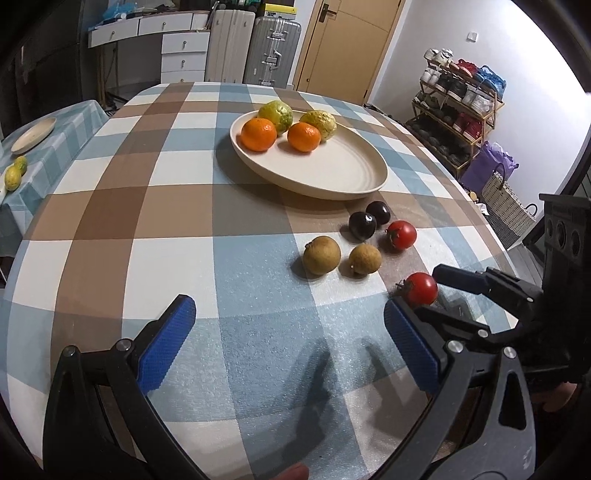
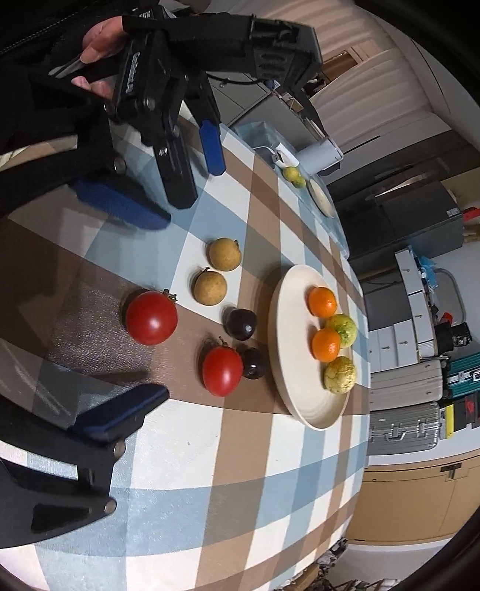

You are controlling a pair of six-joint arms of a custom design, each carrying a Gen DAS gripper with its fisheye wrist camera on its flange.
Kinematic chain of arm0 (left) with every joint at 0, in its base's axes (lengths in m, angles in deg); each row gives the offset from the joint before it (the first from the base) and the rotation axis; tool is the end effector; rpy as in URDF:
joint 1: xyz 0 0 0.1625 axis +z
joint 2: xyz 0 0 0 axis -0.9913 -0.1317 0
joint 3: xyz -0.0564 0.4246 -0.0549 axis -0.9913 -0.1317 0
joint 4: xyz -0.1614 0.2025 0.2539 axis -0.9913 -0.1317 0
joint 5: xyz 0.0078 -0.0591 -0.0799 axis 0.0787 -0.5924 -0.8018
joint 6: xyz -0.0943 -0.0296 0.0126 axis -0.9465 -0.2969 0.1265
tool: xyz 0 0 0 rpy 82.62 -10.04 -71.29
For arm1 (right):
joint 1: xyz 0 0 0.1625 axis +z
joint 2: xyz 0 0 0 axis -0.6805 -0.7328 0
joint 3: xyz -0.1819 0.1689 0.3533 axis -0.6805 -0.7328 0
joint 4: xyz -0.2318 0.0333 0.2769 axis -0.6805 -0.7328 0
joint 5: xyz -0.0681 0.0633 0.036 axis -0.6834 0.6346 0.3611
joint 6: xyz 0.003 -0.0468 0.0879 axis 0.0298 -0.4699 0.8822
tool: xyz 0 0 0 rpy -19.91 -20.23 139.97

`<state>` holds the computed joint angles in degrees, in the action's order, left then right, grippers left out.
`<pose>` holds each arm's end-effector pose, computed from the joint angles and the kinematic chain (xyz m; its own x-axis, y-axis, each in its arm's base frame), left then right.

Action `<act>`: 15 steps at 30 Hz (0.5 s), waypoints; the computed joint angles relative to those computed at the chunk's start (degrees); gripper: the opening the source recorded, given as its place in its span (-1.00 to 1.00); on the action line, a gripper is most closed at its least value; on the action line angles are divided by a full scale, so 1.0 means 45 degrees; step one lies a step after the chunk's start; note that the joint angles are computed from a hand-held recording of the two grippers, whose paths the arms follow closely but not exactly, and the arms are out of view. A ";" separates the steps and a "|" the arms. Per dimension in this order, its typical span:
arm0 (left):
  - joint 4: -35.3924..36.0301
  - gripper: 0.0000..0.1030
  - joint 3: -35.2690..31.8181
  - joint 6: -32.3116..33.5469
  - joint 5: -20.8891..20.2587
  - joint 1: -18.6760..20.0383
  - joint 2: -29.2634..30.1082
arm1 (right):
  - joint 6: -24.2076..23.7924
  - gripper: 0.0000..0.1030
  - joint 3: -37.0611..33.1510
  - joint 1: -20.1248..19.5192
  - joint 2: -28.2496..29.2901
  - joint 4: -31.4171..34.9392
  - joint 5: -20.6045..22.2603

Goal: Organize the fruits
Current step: 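Move the right tool to the red tomato and grasp it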

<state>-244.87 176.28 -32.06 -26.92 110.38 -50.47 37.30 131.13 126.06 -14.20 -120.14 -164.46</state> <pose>-0.3266 -0.4117 0.0537 -0.8510 -0.0730 -0.5200 0.2902 0.7600 -0.5816 0.0737 -0.4575 0.2194 -0.7196 -0.5997 0.3500 -0.6860 0.6919 -0.2252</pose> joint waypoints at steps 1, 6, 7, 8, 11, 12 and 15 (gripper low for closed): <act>-0.0003 0.97 -0.0008 0.0010 -0.0007 0.0018 -0.0014 | -0.0026 0.58 -0.0024 -0.0015 -0.0002 0.0096 0.0025; -0.0035 0.97 -0.0008 -0.0017 0.0010 0.0066 -0.0078 | 0.0010 0.14 -0.0086 -0.0019 0.0014 0.0304 -0.0003; -0.0019 0.97 -0.0027 0.0012 0.0030 0.0074 -0.0088 | 0.0044 0.08 -0.0108 -0.0019 0.0043 0.0317 -0.0064; 0.0016 0.97 -0.0040 0.0019 0.0062 0.0070 -0.0094 | 0.0107 0.01 -0.0114 0.0004 0.0082 0.0271 -0.0167; 0.0152 0.97 -0.0117 0.0045 0.0136 0.0086 -0.0117 | 0.0242 -0.14 -0.0107 -0.0017 0.0159 0.0099 -0.0243; 0.0190 0.97 -0.0143 0.0048 0.0142 0.0097 -0.0126 | 0.0335 -0.33 -0.0105 -0.0006 0.0215 -0.0069 -0.0316; 0.0340 0.97 -0.0269 0.0120 0.0106 0.0151 -0.0115 | 0.0550 -0.41 -0.0194 -0.0112 0.0173 0.0114 -0.0166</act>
<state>-243.34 175.07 -31.52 -26.44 111.06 -50.99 39.77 130.26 125.55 -13.43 -119.63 -165.20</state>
